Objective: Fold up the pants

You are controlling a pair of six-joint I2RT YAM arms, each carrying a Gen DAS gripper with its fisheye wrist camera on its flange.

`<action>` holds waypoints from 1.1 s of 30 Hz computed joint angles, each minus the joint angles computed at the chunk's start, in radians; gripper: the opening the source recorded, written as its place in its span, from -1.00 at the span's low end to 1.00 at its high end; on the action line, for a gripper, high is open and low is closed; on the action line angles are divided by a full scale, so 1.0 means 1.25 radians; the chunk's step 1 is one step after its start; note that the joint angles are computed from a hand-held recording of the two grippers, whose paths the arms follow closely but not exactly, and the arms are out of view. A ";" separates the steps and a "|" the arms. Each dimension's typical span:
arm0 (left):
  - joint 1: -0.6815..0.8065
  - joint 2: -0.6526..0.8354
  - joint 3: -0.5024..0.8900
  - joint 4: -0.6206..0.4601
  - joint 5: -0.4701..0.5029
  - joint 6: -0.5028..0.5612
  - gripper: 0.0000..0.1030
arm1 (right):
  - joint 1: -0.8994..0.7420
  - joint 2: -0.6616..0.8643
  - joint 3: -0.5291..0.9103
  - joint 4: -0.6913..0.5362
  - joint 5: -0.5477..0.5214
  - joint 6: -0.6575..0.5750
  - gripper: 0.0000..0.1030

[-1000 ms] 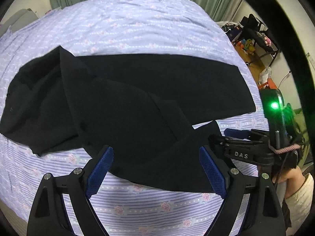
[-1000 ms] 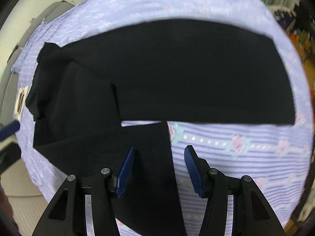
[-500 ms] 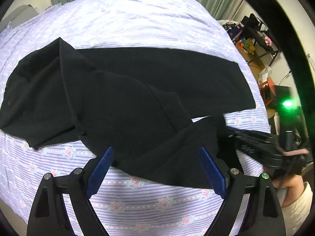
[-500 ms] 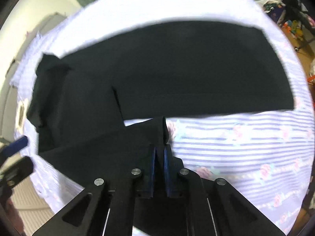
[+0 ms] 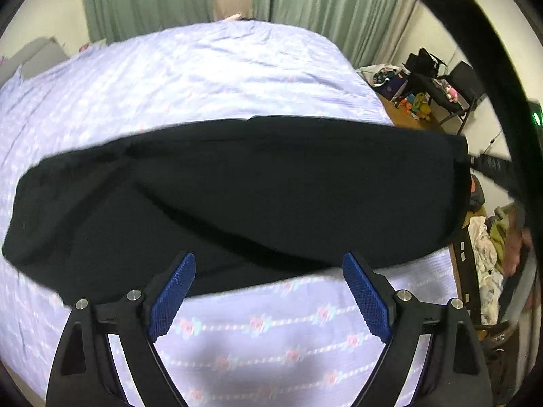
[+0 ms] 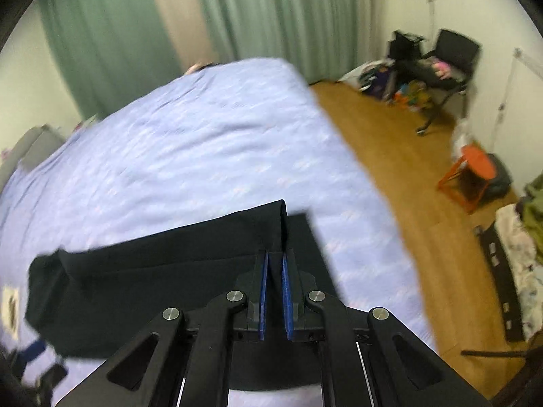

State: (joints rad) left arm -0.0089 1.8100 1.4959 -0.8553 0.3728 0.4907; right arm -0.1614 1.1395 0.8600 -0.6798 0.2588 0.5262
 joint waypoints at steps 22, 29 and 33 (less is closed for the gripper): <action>0.011 -0.082 0.002 -0.023 0.009 -0.059 0.73 | 0.144 0.000 0.088 -0.161 0.129 0.066 0.32; 0.199 -0.148 0.018 -0.132 0.085 0.071 0.73 | 0.562 -0.047 0.177 -0.375 0.238 0.387 0.35; 0.330 -0.126 0.087 -0.209 0.137 0.149 0.73 | 0.793 0.072 0.306 -0.482 0.305 0.559 0.36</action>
State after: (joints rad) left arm 0.4038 1.6525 1.6041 -1.1166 0.5437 0.6770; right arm 0.8295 1.2290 1.2420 -1.2828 0.6406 1.2252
